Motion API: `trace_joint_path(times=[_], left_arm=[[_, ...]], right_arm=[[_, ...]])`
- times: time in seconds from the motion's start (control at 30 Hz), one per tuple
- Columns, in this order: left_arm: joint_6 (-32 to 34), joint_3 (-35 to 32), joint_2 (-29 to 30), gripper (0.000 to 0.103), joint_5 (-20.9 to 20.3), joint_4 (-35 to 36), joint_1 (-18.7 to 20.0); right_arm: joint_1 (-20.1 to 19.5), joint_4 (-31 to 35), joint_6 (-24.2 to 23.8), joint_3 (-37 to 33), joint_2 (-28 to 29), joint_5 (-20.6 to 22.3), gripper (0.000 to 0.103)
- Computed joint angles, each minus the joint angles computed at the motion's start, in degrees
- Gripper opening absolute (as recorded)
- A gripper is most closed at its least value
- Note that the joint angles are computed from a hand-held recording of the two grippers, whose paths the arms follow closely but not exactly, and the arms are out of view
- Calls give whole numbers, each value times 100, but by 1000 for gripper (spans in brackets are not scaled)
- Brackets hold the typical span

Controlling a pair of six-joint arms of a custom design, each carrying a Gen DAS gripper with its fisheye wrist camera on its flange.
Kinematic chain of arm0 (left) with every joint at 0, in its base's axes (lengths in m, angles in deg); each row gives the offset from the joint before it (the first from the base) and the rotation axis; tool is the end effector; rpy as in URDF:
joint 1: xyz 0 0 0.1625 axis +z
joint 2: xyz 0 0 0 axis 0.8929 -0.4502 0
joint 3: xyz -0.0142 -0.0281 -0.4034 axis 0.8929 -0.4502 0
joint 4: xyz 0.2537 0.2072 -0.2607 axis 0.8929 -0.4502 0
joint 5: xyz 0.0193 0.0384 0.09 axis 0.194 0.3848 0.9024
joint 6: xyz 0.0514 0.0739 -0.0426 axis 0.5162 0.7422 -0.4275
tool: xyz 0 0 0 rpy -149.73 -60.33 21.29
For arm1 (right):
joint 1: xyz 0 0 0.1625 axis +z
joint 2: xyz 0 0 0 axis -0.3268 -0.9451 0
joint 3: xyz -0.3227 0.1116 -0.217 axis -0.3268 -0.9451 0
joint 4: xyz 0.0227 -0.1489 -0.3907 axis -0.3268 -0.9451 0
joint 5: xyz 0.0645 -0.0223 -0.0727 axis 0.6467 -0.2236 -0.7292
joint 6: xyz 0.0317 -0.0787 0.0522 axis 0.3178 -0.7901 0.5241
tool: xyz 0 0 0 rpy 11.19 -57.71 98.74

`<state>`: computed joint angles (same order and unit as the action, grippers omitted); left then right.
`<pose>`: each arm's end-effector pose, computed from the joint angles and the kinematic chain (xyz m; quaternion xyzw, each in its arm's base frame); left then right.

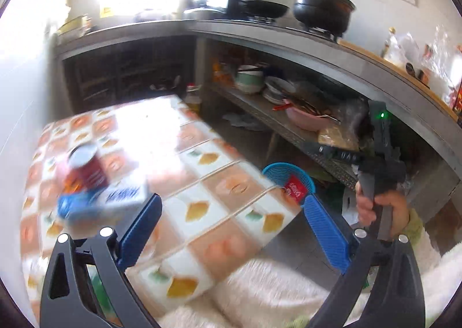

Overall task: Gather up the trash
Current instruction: 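Bring both tools back to the table, then grasp the green Scream drink bottle with the left gripper and lift it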

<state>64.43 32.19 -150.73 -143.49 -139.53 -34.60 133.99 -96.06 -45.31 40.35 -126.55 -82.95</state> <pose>-0.4913 -0.4755 0.3304 0.4193 0.8651 -0.2343 0.1448 0.2601 -0.4047 0.4978 -0.0153 -0.8600 0.4624 0.2155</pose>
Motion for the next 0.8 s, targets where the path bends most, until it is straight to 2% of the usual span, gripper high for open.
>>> trace_joint_path(times=[0.13,0.2,0.27,0.43,0.6,0.67,0.73,0.8], left_arm=[[-727,832,-947,97,529,281,-132],[-1127,1118,-1311,97,656,460,-147],[-1495,1354,-1594,97,704,546,-121],[-2539,1705,-1974,97,679,591,188],[-3211,1800,-2021,97,560,147,645],[-3311,1784,-1988,97,524,-32,771],[-3334,1804,-1976,97,527,-168,866],[-3310,1833,-1994,97,485,-268,937]], right_arm=[[155,166,-94,-185,307,510,72],[162,313,-167,-317,488,851,72],[278,510,-115,-478,713,1105,72],[342,963,-256,-867,1169,2057,71],[355,1659,-261,-1271,1630,3176,59],[329,1987,-217,-1476,1886,3545,46],[364,2320,-128,-1682,2167,3688,34],[390,2563,-109,-1865,2430,3725,28]])
